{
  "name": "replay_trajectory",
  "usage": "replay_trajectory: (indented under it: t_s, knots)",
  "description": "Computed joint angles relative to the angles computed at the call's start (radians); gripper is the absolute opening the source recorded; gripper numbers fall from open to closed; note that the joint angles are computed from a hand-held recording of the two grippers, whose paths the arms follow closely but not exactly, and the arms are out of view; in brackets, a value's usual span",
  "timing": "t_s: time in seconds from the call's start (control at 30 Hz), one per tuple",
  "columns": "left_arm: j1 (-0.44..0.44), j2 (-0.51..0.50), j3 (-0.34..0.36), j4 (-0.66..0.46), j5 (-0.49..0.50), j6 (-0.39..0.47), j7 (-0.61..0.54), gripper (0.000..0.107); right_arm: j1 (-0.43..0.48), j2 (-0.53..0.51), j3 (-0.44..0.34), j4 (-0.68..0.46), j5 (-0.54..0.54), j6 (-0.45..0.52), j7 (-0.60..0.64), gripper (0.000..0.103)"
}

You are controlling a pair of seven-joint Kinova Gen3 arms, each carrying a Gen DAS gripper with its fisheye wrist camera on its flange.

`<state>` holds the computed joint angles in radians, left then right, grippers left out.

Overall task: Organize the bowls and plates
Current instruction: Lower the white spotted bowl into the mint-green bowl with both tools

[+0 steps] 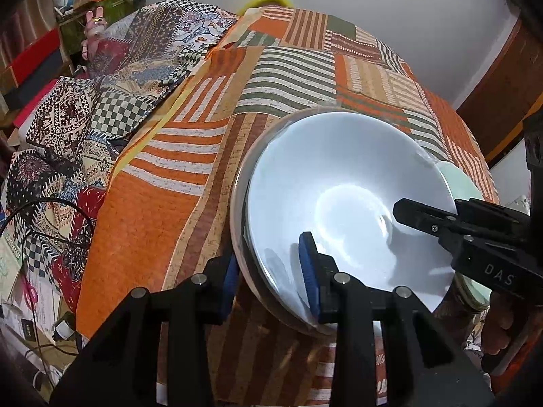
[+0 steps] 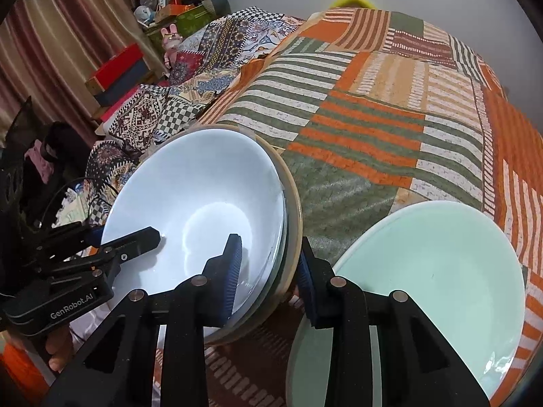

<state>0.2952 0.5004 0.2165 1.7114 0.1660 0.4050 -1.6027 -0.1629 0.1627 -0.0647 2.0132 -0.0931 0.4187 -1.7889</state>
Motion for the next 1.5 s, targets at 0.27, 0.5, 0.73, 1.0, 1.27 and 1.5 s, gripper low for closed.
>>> replay_trajectory:
  t_s: [0.27,0.5,0.73,1.0,1.27,1.5]
  knots:
    - [0.006,-0.028,-0.002,0.015,0.003,-0.008,0.008,0.034,0.011,-0.025,-0.006,0.014,-0.031,-0.008,0.014,0.029]
    - [0.018,-0.069,-0.004,0.030,-0.002,-0.027,0.015,0.034,0.015,-0.072,0.002,0.037,-0.034,-0.026,0.009,0.029]
    - [0.038,-0.114,-0.002,0.034,-0.015,-0.037,0.023,0.034,0.014,-0.130,0.013,0.056,-0.002,-0.030,-0.020,0.029]
    - [0.094,-0.146,-0.015,0.023,-0.054,-0.033,0.053,0.034,0.032,-0.206,0.021,0.086,0.037,-0.026,-0.062,0.029]
    - [0.143,-0.157,-0.013,-0.005,-0.088,-0.013,0.070,0.034,0.063,-0.283,0.025,0.119,0.077,-0.010,-0.094,0.029]
    - [0.179,-0.161,-0.002,-0.020,-0.102,0.000,0.076,0.034,0.098,-0.350,0.023,0.154,0.108,0.011,-0.125,0.029]
